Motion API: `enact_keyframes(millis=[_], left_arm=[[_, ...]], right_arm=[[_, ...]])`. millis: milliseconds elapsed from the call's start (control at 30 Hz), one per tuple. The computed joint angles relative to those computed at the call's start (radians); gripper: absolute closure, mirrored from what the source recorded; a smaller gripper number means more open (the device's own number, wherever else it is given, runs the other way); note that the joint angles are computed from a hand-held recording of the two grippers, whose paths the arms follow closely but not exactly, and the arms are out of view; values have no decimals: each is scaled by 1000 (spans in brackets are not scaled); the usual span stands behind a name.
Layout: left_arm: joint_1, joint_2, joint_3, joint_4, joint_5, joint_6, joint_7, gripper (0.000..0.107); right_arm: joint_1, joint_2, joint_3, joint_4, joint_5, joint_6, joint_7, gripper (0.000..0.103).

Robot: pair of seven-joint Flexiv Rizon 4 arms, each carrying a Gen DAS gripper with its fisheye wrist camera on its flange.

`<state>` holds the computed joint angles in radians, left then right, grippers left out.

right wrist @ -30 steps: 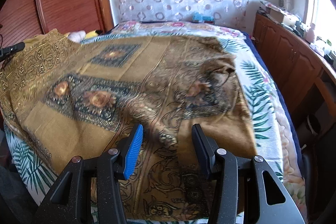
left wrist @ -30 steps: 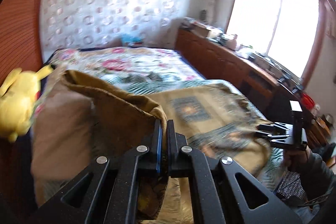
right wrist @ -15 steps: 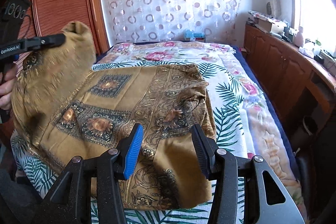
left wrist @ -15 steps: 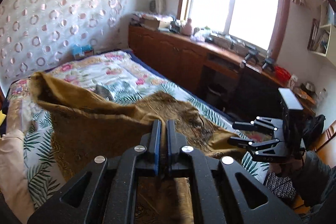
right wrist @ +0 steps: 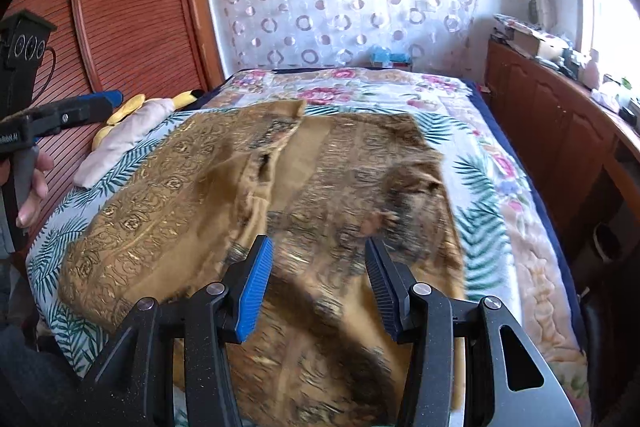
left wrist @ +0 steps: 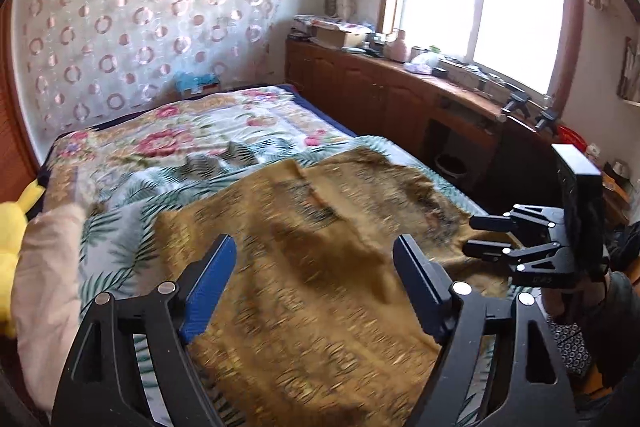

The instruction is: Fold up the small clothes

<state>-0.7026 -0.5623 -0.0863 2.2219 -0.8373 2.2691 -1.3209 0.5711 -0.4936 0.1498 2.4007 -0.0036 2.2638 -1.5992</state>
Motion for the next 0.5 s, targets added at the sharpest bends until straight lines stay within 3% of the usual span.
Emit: enact_keyframes(millis=[233, 500], left_arm=[[-16, -7, -3, 74, -73, 58, -39, 25], [4, -16, -16, 128, -76, 99, -104, 25]], right_arm=[[-15, -20, 17, -66, -81, -89, 25, 53], [-56, -42, 39, -128, -206, -224, 79, 53]])
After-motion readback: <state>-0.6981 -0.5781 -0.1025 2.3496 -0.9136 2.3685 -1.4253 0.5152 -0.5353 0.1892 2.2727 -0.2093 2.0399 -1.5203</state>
